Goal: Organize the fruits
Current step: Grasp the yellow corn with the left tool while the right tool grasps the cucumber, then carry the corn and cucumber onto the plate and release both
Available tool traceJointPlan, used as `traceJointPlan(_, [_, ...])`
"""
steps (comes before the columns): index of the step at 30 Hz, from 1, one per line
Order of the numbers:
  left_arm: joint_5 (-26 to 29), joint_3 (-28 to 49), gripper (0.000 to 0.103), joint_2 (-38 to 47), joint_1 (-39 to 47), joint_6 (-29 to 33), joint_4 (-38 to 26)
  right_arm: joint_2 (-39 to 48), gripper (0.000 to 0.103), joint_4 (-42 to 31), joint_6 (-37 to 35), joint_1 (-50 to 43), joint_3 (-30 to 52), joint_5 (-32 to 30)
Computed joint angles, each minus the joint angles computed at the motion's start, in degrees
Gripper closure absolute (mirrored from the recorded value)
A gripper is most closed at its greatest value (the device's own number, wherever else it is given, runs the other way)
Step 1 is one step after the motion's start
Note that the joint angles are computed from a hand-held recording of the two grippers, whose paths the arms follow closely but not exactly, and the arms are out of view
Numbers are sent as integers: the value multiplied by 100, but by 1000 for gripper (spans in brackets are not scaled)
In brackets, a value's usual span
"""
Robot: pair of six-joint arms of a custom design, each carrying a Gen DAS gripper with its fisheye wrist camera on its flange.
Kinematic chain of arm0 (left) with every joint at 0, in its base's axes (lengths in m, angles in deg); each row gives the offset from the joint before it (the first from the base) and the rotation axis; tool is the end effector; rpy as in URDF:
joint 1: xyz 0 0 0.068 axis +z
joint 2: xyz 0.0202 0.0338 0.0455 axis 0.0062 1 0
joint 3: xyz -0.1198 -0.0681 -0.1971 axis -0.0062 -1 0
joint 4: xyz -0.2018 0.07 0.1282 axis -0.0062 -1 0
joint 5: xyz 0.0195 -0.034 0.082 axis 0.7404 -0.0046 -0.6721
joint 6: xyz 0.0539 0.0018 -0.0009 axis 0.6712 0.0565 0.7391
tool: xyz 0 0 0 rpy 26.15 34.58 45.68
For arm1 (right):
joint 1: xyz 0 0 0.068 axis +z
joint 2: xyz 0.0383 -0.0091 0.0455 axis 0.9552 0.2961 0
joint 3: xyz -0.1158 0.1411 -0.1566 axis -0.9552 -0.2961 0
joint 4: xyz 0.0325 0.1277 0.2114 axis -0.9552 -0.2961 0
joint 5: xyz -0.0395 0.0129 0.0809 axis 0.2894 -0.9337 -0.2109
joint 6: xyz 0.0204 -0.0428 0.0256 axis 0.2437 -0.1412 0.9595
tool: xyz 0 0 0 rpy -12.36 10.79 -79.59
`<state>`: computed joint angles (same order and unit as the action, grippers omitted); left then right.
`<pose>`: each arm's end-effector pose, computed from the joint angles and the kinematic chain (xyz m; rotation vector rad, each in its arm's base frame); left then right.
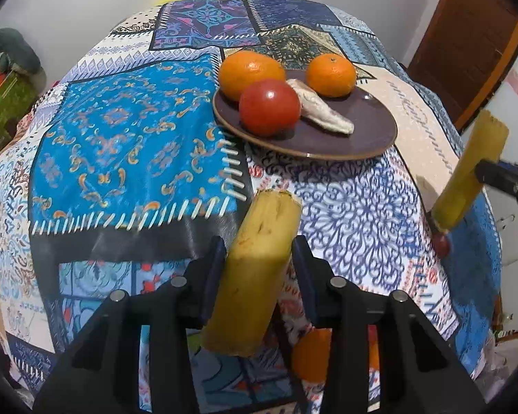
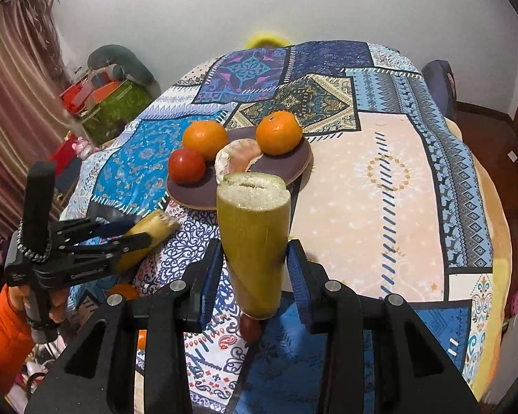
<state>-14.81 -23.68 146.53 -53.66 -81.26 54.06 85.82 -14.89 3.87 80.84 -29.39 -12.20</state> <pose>0.1686 -0.2133 0.1516 0.1311 2.6536 -0.1071 0.1525 0.0358 0.1979 -0.4062 2.4231 0.5400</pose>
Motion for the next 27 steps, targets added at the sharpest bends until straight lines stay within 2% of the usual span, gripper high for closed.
traceJointPlan(5, [-43, 190, 62, 268, -33, 292, -79, -29, 68, 20, -28, 0, -8, 106])
traceJointPlan(9, [351, 71, 61, 281, 287, 251, 307, -21, 68, 4, -50, -62, 1, 90])
traceJointPlan(12, [402, 46, 62, 304, 368, 201, 496, -7, 68, -4, -55, -110, 21, 87])
traceJointPlan(16, [100, 210, 63, 343, 147, 134, 277, -32, 68, -72, -67, -191, 75, 0])
traceJointPlan(23, [-555, 454, 65, -159, -357, -1, -286, -62, 68, -80, -98, -227, 217, 18])
traceJointPlan(27, [-733, 678, 67, -362, -459, 27, -457, -28, 68, -39, -92, -279, 274, -10])
